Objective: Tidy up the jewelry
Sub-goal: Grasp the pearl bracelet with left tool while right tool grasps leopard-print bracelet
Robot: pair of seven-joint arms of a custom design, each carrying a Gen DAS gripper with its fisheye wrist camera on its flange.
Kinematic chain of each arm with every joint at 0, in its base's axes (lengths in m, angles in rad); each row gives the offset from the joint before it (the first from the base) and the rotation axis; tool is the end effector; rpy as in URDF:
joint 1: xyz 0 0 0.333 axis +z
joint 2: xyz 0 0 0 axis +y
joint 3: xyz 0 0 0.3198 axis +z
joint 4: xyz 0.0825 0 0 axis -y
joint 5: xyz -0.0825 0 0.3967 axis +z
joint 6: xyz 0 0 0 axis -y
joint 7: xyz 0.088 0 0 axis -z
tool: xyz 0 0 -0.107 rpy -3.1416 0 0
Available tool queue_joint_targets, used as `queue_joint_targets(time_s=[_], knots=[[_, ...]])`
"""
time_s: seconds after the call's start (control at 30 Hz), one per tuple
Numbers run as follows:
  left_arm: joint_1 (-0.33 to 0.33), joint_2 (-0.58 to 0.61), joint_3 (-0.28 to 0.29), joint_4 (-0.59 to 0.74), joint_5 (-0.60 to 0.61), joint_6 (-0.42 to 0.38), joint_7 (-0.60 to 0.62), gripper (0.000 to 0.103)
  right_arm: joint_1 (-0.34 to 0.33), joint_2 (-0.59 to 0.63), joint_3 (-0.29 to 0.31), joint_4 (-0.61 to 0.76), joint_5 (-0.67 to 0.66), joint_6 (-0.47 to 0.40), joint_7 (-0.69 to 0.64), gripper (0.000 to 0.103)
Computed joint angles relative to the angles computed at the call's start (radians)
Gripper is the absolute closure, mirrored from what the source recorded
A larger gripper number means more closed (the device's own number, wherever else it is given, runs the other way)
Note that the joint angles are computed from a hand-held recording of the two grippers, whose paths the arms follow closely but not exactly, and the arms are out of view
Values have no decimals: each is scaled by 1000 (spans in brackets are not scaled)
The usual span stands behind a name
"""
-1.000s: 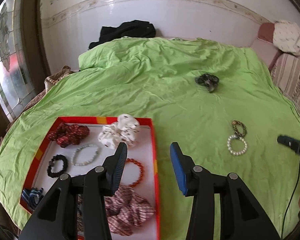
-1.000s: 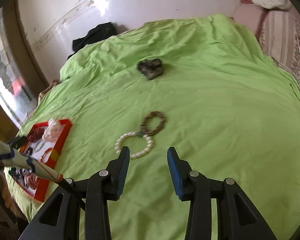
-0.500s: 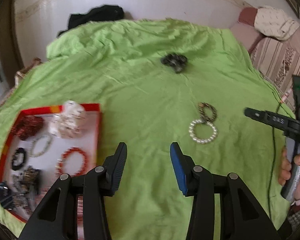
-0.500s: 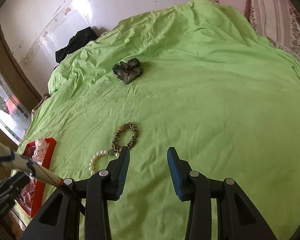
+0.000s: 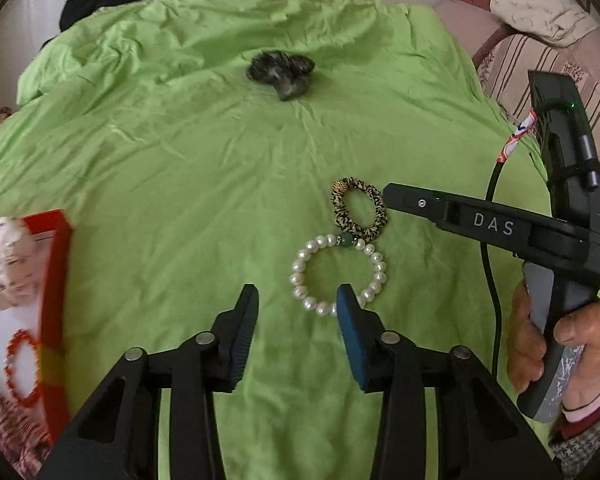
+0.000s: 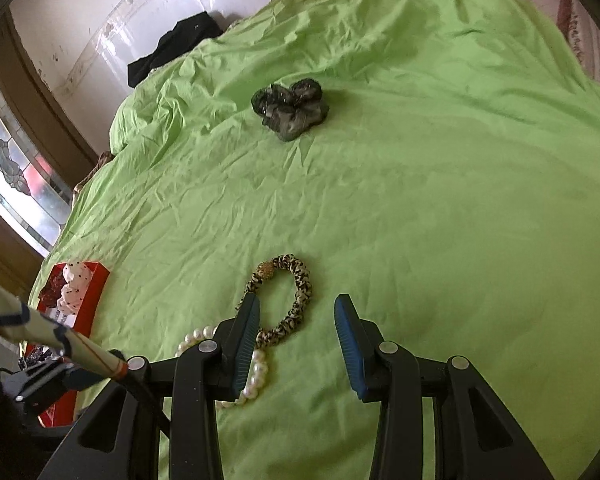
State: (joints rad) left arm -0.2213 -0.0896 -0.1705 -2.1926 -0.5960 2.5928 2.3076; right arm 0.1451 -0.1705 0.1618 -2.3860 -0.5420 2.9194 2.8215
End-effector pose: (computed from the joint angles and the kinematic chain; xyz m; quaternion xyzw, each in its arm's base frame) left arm 0.5245 -0.2069 0.4722 -0.4033 0.8616 -0.2992 0.0742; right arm 0.4901 0.1913 0.4559 -0.4957 0.7886 -0.1600 0.3268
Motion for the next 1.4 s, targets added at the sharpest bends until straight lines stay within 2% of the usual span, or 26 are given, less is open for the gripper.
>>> queue_joint_targets(time_s=[0.23,0.47,0.7,0.8,0.87,1.0,1.13,1.2,1.27,1.3,1.37,1.4], knots=[[1,79,-25,49,41,4,-30,65,13,41,-28,4,61,40,-59,61],[17,121,-42,82,40,7,-52,65,25,81,-37,34,54,50,-81,61],[19,127,-56,69,37,49,-46,64,38,97,-48,56,-28,2,-25,72],[18,128,-59,65,26,56,-30,56,42,98,-52,60,-65,-14,8,78],[17,127,-61,61,18,57,-12,42,45,98,-53,66,-83,-30,20,81],[11,124,-63,47,24,80,-4,39,54,98,-55,75,-112,-57,31,86],[16,129,-60,58,-11,54,11,39,60,96,-60,75,-113,-60,33,90],[17,128,-60,57,-5,55,4,44,60,94,-60,74,-117,-59,43,92],[11,123,-58,42,63,98,-60,63,59,92,-59,73,-126,-61,53,92],[12,120,-57,39,62,99,-60,67,59,92,-56,75,-136,-68,61,92],[15,117,-53,38,75,99,-76,85,62,97,-50,88,-165,-103,75,92],[19,116,-51,44,70,83,-78,88,66,100,-49,96,-171,-121,69,92]])
